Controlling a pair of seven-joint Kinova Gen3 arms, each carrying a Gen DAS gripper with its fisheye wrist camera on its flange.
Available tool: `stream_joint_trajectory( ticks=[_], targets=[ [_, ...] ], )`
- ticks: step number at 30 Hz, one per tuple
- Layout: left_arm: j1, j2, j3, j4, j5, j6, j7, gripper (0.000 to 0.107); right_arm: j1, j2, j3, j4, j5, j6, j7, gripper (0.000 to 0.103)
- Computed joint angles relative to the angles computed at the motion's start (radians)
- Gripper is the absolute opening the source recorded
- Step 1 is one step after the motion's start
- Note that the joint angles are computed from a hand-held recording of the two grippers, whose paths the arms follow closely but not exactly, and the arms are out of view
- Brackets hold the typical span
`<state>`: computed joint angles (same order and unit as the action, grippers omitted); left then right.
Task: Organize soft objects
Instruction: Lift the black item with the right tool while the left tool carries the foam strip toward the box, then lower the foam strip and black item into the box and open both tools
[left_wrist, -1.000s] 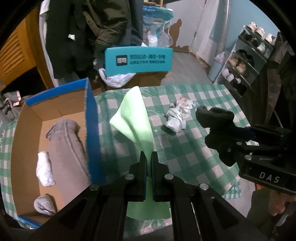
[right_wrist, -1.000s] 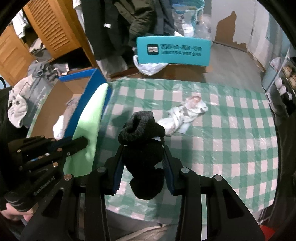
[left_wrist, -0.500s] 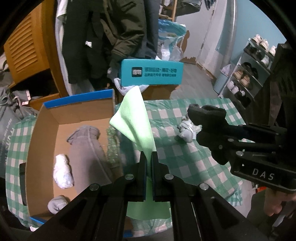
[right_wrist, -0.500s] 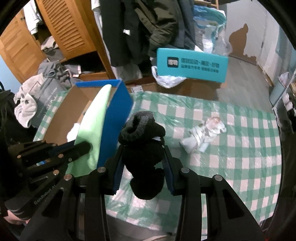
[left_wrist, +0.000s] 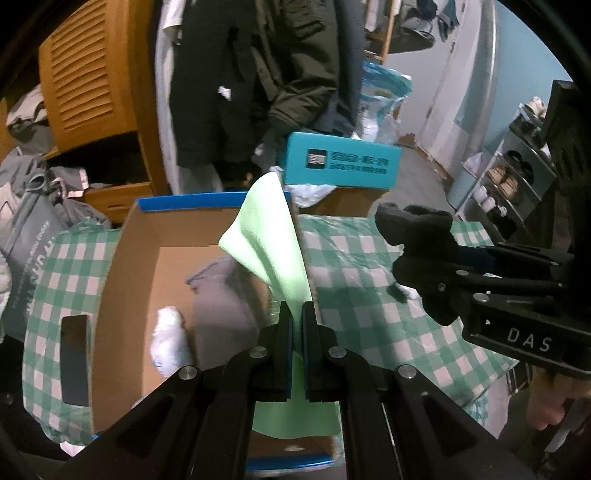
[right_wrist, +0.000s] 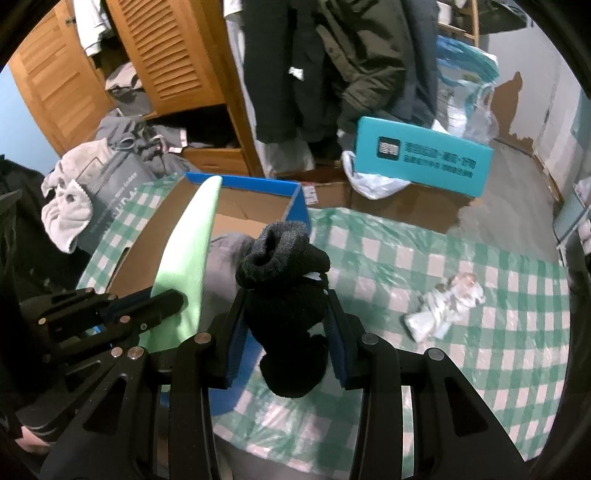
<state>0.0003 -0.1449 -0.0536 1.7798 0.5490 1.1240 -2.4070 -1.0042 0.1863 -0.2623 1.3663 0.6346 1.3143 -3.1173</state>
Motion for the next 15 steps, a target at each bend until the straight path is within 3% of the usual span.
stream_joint_trajectory(
  ticks=[15],
  targets=[
    [-0.088, 0.081, -0.023, -0.041, 0.003, 0.004, -0.022, 0.004, -0.007, 0.124, 0.069, -0.166, -0.057, -0.03, 0.173, 0.038]
  ],
)
